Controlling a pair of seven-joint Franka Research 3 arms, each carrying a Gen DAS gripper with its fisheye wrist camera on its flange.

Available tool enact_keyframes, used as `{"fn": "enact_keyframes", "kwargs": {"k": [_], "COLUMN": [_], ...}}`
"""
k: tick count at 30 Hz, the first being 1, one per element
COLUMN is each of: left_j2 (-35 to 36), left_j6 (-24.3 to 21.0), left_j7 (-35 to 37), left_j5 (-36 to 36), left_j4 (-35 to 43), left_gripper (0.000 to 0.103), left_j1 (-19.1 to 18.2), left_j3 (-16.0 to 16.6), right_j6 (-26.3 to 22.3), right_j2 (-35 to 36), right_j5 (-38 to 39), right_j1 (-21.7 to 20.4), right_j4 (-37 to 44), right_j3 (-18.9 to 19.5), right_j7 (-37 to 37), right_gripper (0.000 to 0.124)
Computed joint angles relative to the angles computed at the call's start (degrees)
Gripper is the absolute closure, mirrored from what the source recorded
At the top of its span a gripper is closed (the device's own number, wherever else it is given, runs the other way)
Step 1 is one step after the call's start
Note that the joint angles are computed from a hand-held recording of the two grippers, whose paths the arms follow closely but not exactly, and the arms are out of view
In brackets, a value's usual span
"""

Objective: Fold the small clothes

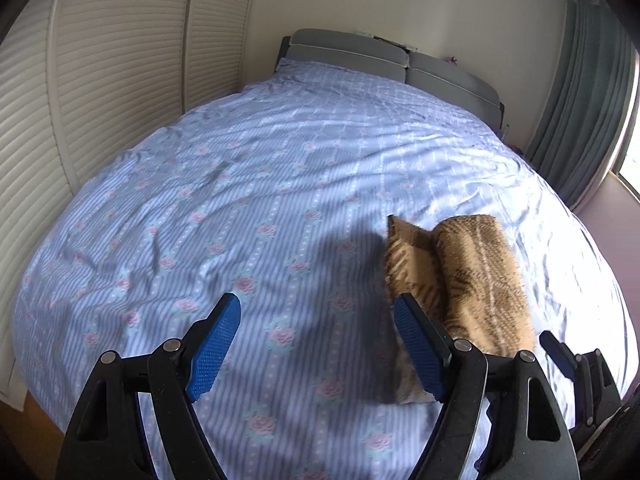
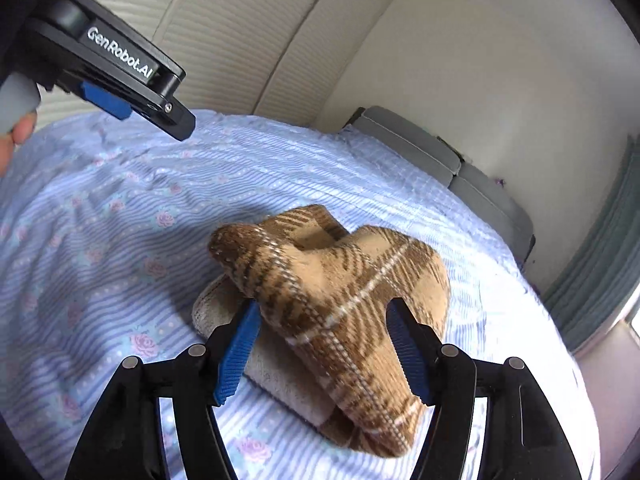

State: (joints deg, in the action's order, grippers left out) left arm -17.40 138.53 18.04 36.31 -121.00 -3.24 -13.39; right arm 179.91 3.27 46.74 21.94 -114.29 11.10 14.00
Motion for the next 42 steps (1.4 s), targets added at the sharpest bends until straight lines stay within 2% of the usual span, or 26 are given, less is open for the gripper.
{"fn": "enact_keyframes", "kwargs": {"k": [4, 7, 9, 11, 13, 15, 17, 19, 20, 21, 24, 27, 30, 34, 36, 39, 42], "left_j2": [8.1, 14.9, 19.1, 22.8, 26.3, 28.6, 29.5, 29.6, 29.7, 30.0, 30.5, 28.7, 25.0, 20.8, 20.8, 21.2, 22.3], "left_j6": [5.3, 5.0, 5.2, 5.8, 4.1, 2.5, 3.6, 6.1, 7.7, 8.4, 6.6, 6.7, 6.9, 6.4, 6.4, 9.4, 9.7], "left_j7": [5.4, 9.0, 13.0, 17.9, 21.2, 22.7, 23.7, 24.0, 26.3, 28.7, 28.7, 24.4, 17.1, 8.5, 8.0, 7.7, 6.0], "left_j5": [-2.7, -3.9, -7.6, -13.2, -16.7, -18.8, -21.2, -22.2, -25.0, -27.8, -25.8, -22.8, -13.9, -5.3, -6.5, -10.0, -5.9], "left_j4": [7.8, 14.9, 18.9, 22.0, 25.1, 27.0, 26.9, 25.9, 25.5, 25.6, 27.4, 26.3, 24.2, 19.9, 18.2, 15.1, 15.3], "left_gripper": [0.031, 0.033, 0.037, 0.037, 0.037, 0.037, 0.039, 0.049, 0.066, 0.073, 0.080, 0.082, 0.083, 0.082, 0.082, 0.081, 0.076], "left_j1": [-1.3, -2.4, -3.2, -3.5, -4.0, -4.4, -4.4, -4.4, -3.8, -3.2, -4.6, -5.7, -7.5, -7.5, -6.6, -5.3, -5.6], "left_j3": [1.1, 1.4, 2.1, 2.6, 2.8, 3.1, 3.2, 3.4, 2.8, 2.1, 3.0, 4.3, 5.5, 5.1, 4.8, 4.6, 4.5], "right_j6": [-7.5, -11.3, -14.4, -15.9, -17.2, -18.5, -20.5, -22.1, -22.5, -22.9, -23.5, -23.5, -23.3, -23.8, -24.1, -23.6, -23.6], "right_j2": [-1.0, 0.8, 2.5, 3.7, 4.3, 4.2, 4.2, 4.4, 4.5, 4.9, 5.3, 5.6, 5.6, 5.2, 5.1, 5.4, 5.8], "right_j5": [1.0, -4.5, -5.2, -3.5, 0.4, 5.1, 8.6, 11.8, 12.7, 13.2, 14.9, 16.4, 16.4, 19.2, 19.2, 17.5, 16.4], "right_j1": [-2.2, -3.8, -5.2, -6.8, -8.4, -9.8, -10.6, -11.2, -11.2, -11.2, -11.4, -11.5, -11.5, -11.9, -11.7, -11.2, -11.1], "right_j4": [1.5, 3.9, 6.2, 7.5, 8.2, 8.0, 7.6, 7.4, 7.2, 7.6, 8.0, 8.4, 8.8, 8.8, 8.5, 8.2, 8.6], "right_j3": [-3.5, -5.8, -6.2, -5.8, -5.0, -4.4, -4.3, -4.4, -4.6, -4.7, -4.8, -4.9, -5.1, -4.9, -5.0, -5.1, -5.2], "right_j7": [11.2, 22.7, 26.1, 26.4, 23.7, 19.8, 17.3, 14.9, 14.3, 14.0, 13.4, 12.9, 13.8, 11.2, 10.6, 10.9, 11.2], "right_gripper": [0.059, 0.058, 0.058, 0.058, 0.058, 0.058, 0.058, 0.058, 0.058, 0.058, 0.058, 0.058, 0.058, 0.058, 0.058, 0.058, 0.058]}}
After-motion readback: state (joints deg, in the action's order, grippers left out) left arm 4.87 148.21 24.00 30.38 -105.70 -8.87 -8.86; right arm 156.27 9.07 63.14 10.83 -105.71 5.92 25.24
